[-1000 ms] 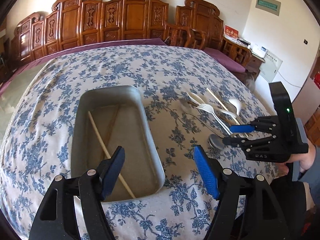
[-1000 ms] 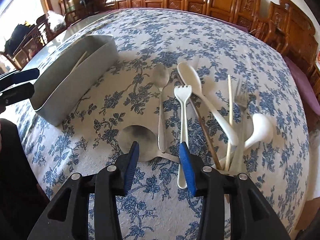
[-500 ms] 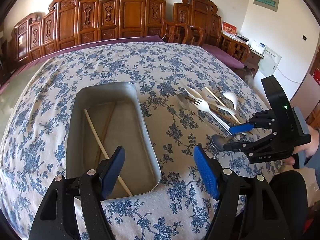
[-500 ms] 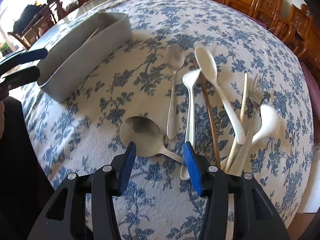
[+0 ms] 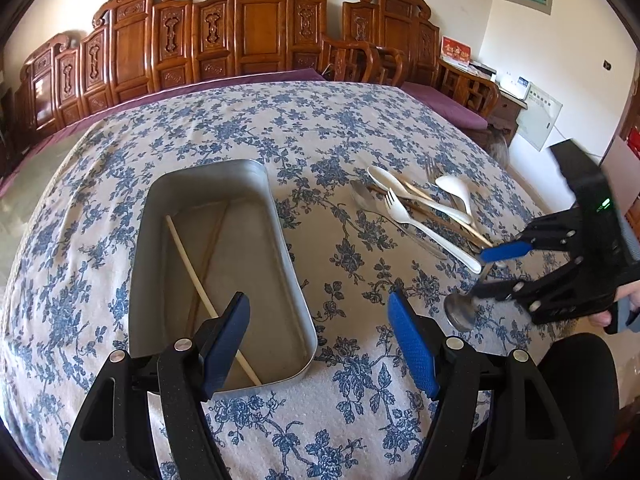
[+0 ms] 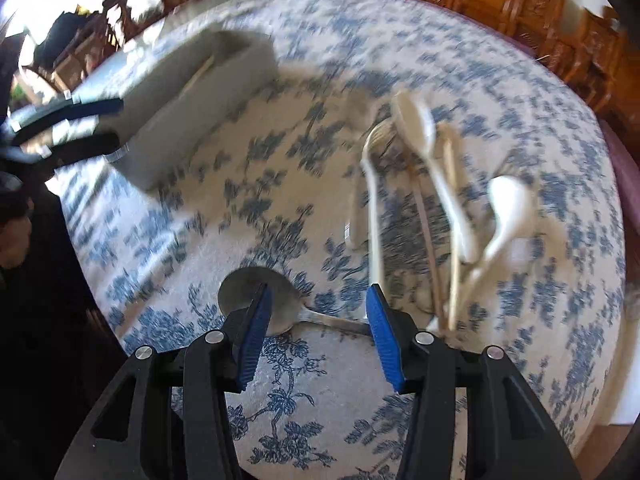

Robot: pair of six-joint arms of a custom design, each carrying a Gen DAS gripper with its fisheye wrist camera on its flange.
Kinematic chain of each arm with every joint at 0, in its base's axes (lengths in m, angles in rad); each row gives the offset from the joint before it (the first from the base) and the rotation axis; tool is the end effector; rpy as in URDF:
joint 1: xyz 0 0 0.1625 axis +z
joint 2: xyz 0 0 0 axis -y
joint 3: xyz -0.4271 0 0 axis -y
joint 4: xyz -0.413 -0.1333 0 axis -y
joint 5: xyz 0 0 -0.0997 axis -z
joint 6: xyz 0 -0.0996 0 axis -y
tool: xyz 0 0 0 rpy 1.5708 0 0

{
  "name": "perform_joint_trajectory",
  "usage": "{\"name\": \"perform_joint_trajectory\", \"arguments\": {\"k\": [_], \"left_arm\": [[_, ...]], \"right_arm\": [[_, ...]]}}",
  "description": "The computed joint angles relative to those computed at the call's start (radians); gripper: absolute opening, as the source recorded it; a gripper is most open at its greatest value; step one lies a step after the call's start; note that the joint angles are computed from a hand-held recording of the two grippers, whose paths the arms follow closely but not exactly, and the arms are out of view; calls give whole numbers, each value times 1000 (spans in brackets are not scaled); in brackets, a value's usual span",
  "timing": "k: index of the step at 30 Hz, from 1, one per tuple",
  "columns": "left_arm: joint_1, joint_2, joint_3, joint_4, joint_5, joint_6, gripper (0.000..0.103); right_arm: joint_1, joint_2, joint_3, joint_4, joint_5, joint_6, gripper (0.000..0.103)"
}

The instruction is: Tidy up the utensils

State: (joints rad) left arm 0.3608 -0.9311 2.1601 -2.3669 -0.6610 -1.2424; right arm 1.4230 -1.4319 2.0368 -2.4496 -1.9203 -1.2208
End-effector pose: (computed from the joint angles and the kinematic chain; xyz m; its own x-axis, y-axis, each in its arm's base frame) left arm -0.3539 -0.3600 0.0187 -0.7739 -0.0804 -0.6282 0.3621 0.7577 -0.5430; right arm 0.0215 -0.5291 0.2875 -0.4471 -0.8156 0.3671 -0.8115 0.5425 0.2169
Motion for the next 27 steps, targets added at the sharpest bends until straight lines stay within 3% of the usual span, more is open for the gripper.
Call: {"name": "perform_joint_trajectory", "arguments": {"k": [8,12,16,18,21,23,27], "left_arm": [[-10,3,-3,-24,8,15,68],[-19,-4,4,-33,11,13,68],[-25,-21,17,-44,19,10,68],[-30,-27,23,-54,23,9,68],[-36,-31,27,-68,30,14,68],[-38,-31,27,-70,33,16,68],[-40,-25,17,-51,35,11,68]], "right_arm": [[-47,-59,82,-123,66,209,50],[-60,-42,105,-168,67,374,44],[-54,2,124,-297,33,502,44],[-50,28,127,-373,8,528,42],[-28,71,138,-494,-49,499,32],[-22,85,141,-529,-67,471,31],[-25,86,148,-555,-87,424,21]]}}
